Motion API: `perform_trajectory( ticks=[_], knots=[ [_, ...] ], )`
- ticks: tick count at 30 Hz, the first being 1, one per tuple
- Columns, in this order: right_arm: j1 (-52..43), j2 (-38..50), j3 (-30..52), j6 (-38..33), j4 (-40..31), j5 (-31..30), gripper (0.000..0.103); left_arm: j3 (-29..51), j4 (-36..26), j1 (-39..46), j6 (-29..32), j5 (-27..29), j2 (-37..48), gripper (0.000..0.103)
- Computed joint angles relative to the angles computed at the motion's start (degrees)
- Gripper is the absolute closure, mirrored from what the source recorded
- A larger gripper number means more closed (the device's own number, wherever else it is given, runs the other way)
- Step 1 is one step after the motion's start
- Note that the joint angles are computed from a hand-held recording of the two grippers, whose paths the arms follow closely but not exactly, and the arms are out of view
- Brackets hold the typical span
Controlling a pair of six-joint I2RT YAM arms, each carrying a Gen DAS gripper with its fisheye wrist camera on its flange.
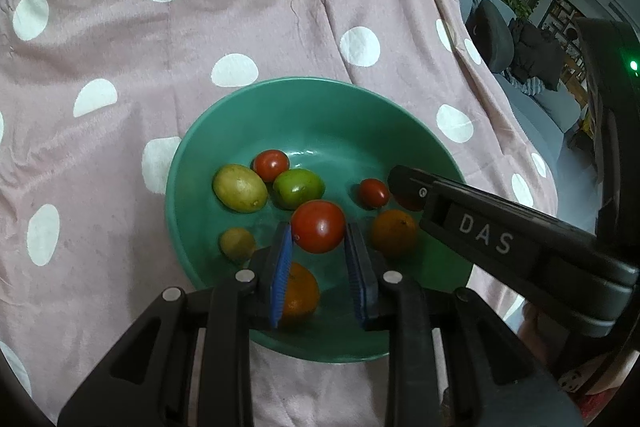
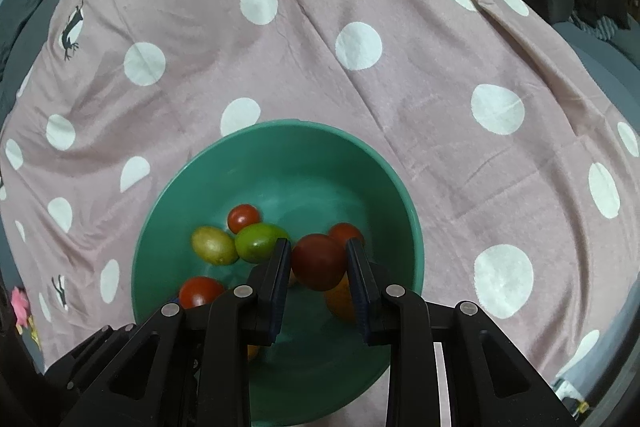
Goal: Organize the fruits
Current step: 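Open the left gripper over the bowl while the right releases its tomato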
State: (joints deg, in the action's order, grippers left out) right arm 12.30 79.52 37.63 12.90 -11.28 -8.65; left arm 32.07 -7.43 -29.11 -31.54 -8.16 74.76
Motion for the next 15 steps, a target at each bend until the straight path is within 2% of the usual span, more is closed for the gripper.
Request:
perform_trajectory(
  ticks=[3,6,7,8,11,15],
  knots=[
    [0.1,0.1,0.0,0.3,0.0,0.3,0.073,0.2,-0.5,-0.2,0.2,0.1,-0.5,0.075],
    [-0.2,-0.6,-0.3,0.4,0.2,-0.1,0.061,-0.4,-0.7,-0.3,-0.1,0.3,-2.8,0.050],
    [-0.4,-1.1,-0.7,0.4,0.4,-0.6,0.052,-0.5,-1.1,-0.5,-0.2,-0.3,-3.7,0.038],
    [-0.7,-1.8,-1.1,0.6,0.7,-1.0,0.047,-0.4,-2.0,-0.9,-0.3,-1.1,-4.9,0.032],
    [-1.5,-4.5,-2.2,0.9,1.1,-2.6,0.046,0.2,-4.9,-2.3,-0.4,-3.8,-7.8,0.020],
    [-1.8,-8.4,-3.1,0.9,0.5,-2.9,0.043,0.5,-8.5,-3.9,-1.1,-7.7,-12.0,0.014]
  ],
)
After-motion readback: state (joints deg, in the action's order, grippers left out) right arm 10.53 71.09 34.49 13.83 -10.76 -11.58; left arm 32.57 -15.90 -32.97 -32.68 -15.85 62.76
